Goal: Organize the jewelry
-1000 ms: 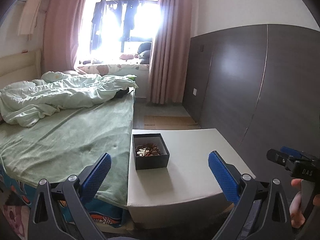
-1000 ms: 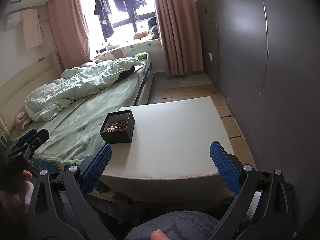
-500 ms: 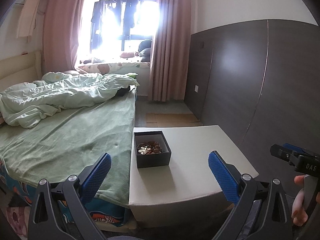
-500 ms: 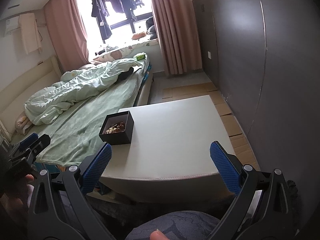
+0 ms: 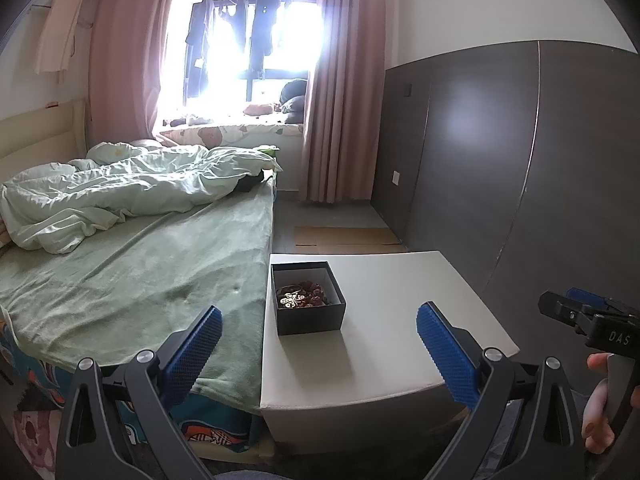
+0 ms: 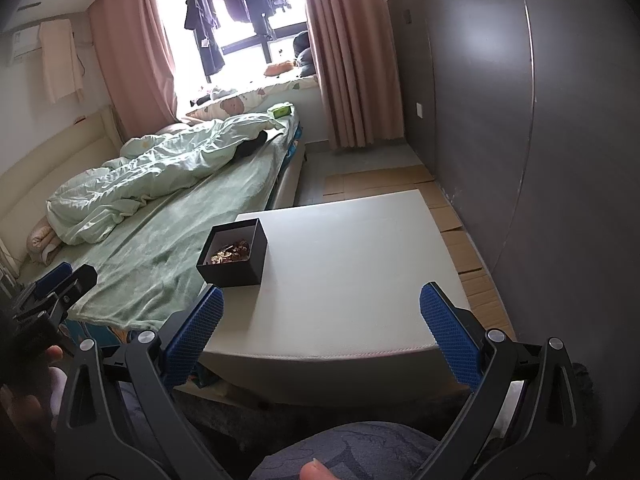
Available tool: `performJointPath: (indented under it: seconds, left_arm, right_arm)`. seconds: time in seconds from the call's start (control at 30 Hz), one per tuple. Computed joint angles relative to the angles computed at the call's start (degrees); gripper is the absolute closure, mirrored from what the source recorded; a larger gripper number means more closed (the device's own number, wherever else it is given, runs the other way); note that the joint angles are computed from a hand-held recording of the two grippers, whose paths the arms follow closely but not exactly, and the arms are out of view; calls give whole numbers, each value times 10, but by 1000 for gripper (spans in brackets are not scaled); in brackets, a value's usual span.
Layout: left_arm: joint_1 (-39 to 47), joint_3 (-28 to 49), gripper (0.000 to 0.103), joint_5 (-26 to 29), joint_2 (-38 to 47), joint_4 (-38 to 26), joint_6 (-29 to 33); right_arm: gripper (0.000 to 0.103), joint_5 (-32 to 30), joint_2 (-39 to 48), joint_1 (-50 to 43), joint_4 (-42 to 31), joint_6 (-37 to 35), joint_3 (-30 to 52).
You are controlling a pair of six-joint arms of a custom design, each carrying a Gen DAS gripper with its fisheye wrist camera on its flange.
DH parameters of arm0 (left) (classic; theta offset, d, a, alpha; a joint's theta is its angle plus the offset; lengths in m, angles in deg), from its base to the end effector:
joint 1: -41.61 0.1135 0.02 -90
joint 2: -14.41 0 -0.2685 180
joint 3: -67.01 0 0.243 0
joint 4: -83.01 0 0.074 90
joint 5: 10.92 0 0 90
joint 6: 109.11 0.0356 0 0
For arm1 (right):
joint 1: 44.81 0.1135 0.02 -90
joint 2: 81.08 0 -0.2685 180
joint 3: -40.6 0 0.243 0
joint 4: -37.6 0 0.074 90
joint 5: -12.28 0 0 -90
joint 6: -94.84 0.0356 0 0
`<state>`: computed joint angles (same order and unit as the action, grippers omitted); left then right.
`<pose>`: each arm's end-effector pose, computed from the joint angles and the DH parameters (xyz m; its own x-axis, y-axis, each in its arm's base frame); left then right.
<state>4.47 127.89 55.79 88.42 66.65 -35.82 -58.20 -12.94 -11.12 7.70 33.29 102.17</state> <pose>0.2282 -0.1552 0.2639 -0.4564 0.0144 -0.8896 0.1556 0.9858 -0.0639 0.2129 0.1276 0.2710 -0.5774 0.1547 -0.8017 -0.0275 0.9776 0.2085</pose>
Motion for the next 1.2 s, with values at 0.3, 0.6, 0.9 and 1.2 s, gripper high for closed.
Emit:
performJointPath:
  seconds: [0.3,0.6,0.9,1.2]
  left_arm:
    - [-9,-1,8,-8,4,4,1]
    - [-5,-2,8,-2,1,4,-4]
    - [-5,-6,8,-2,-3,7,-11]
    - [-9,3,8,-8,3,-7,-13]
  right_arm:
    - [5,1,2,0,1,-1,1]
    - [5,3,1,5,-2,4,3]
    - [5,3,7,5,-1,2,8]
    - [5,5,6,10,-4,6,13]
